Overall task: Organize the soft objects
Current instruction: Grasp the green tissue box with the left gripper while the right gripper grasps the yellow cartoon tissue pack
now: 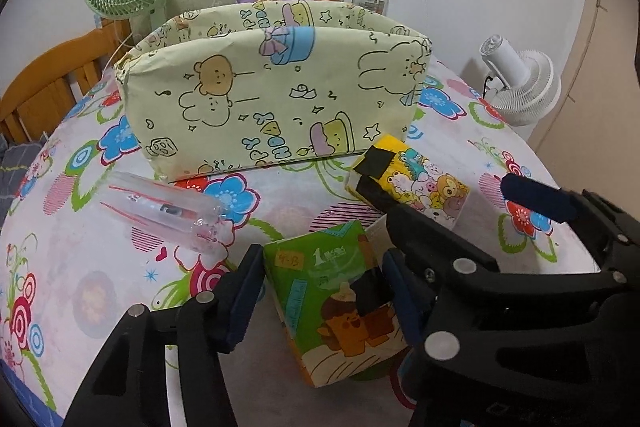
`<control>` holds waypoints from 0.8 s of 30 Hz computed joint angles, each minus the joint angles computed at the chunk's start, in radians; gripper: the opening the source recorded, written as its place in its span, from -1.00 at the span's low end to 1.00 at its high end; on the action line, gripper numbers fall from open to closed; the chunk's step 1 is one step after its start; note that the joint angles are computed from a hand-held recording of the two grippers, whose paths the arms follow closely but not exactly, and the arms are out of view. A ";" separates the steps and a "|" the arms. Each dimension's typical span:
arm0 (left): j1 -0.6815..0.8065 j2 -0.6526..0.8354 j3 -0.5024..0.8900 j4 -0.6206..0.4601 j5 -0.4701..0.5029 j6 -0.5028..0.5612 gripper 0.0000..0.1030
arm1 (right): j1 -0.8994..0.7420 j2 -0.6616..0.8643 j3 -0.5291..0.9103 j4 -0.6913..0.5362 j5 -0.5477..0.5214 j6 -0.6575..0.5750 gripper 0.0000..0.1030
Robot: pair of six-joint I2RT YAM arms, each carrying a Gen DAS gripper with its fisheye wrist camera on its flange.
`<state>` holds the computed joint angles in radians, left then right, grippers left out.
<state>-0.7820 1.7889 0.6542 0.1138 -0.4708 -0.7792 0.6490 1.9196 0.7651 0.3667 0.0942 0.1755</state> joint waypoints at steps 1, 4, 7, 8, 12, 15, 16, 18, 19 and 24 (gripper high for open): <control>0.005 -0.003 -0.005 0.006 0.005 0.002 0.18 | -0.002 0.005 0.006 -0.002 -0.004 0.003 0.87; 0.021 -0.006 -0.007 0.012 0.015 0.009 0.16 | -0.004 0.022 0.030 -0.015 -0.010 0.010 0.87; 0.036 0.000 0.002 0.014 0.019 0.021 0.15 | -0.007 0.044 0.064 -0.036 -0.011 0.011 0.86; 0.041 0.003 0.006 0.014 0.023 0.025 0.15 | -0.009 0.053 0.078 -0.046 -0.011 0.012 0.85; 0.058 0.015 0.025 0.011 0.031 0.041 0.15 | -0.018 0.083 0.124 -0.068 -0.018 0.014 0.83; 0.068 0.024 0.039 0.007 0.035 0.052 0.15 | -0.025 0.109 0.157 -0.084 -0.031 0.018 0.74; 0.071 0.027 0.043 0.006 0.036 0.054 0.15 | -0.028 0.114 0.163 -0.089 -0.035 0.022 0.70; 0.076 0.033 0.052 0.003 0.036 0.057 0.15 | -0.032 0.129 0.182 -0.102 -0.047 0.038 0.63; 0.078 0.037 0.056 0.001 0.037 0.057 0.15 | -0.035 0.135 0.188 -0.103 -0.058 0.046 0.55; 0.079 0.045 0.069 -0.007 0.035 0.062 0.15 | -0.033 0.138 0.190 -0.100 -0.058 0.056 0.35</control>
<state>-0.7025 1.8338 0.7234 0.1066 -0.4353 -0.7168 0.6157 2.0574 0.9553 0.2671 0.0359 0.2313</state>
